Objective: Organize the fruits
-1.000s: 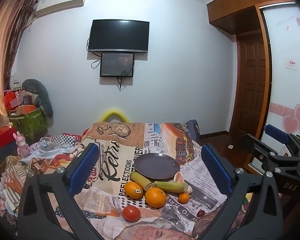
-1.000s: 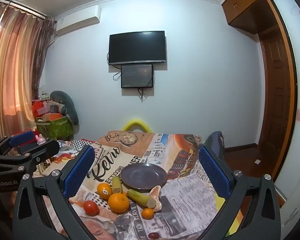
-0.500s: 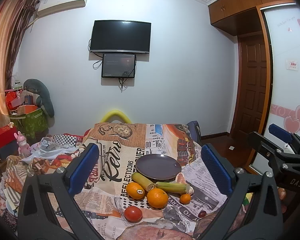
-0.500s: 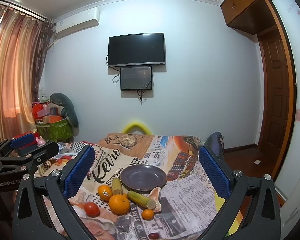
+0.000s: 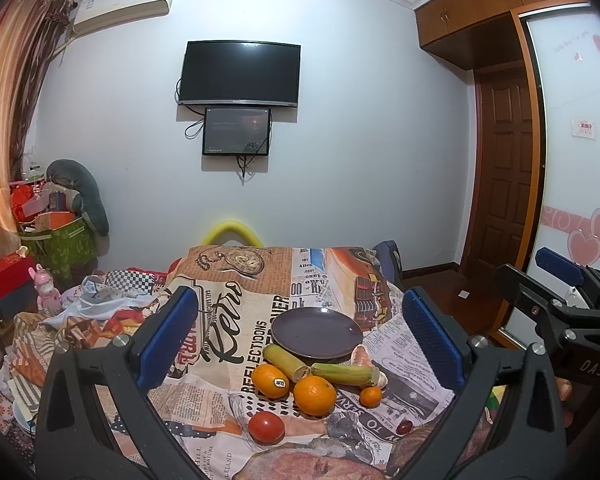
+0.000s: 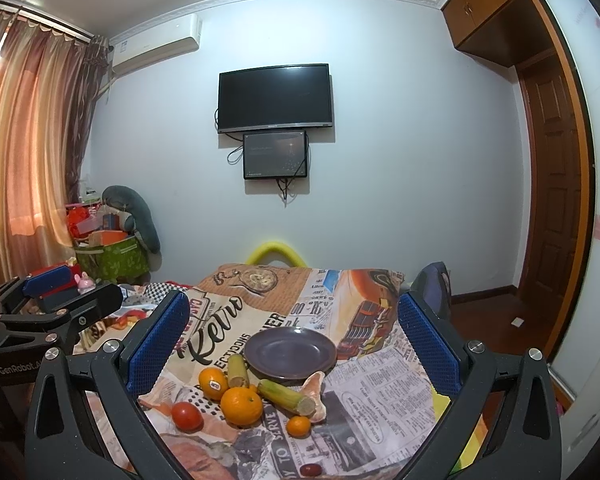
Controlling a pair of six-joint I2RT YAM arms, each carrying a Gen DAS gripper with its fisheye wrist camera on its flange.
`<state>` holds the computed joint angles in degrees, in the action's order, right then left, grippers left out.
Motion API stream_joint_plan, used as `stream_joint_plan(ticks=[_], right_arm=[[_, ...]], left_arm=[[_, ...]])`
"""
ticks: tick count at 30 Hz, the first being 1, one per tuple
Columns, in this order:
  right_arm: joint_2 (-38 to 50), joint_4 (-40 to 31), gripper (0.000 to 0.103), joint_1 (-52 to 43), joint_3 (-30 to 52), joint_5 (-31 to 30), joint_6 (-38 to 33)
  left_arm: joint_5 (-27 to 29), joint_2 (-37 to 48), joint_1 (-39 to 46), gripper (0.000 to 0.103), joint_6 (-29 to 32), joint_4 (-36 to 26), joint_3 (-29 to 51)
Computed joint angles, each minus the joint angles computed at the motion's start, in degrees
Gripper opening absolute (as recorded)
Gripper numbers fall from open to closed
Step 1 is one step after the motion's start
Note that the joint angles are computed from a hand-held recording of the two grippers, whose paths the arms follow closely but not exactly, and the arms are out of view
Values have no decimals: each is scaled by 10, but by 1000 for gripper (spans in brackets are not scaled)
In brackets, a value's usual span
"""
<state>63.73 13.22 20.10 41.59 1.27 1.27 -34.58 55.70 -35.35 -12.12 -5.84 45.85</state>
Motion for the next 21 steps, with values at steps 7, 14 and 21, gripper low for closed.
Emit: stream_joint_plan(ticks=[7,14,21], right_arm=[[-1,-2,103,1,1,-1,-1],[3,0,103,3,2,1,-7],[4,-4,103,3,4,0,-8]], left_arm=[[0,1,-3,103,-1,-6,6],[-3,2,-6,103,-1,-13,13],[-3,3,-5,103,-1,-13,16]])
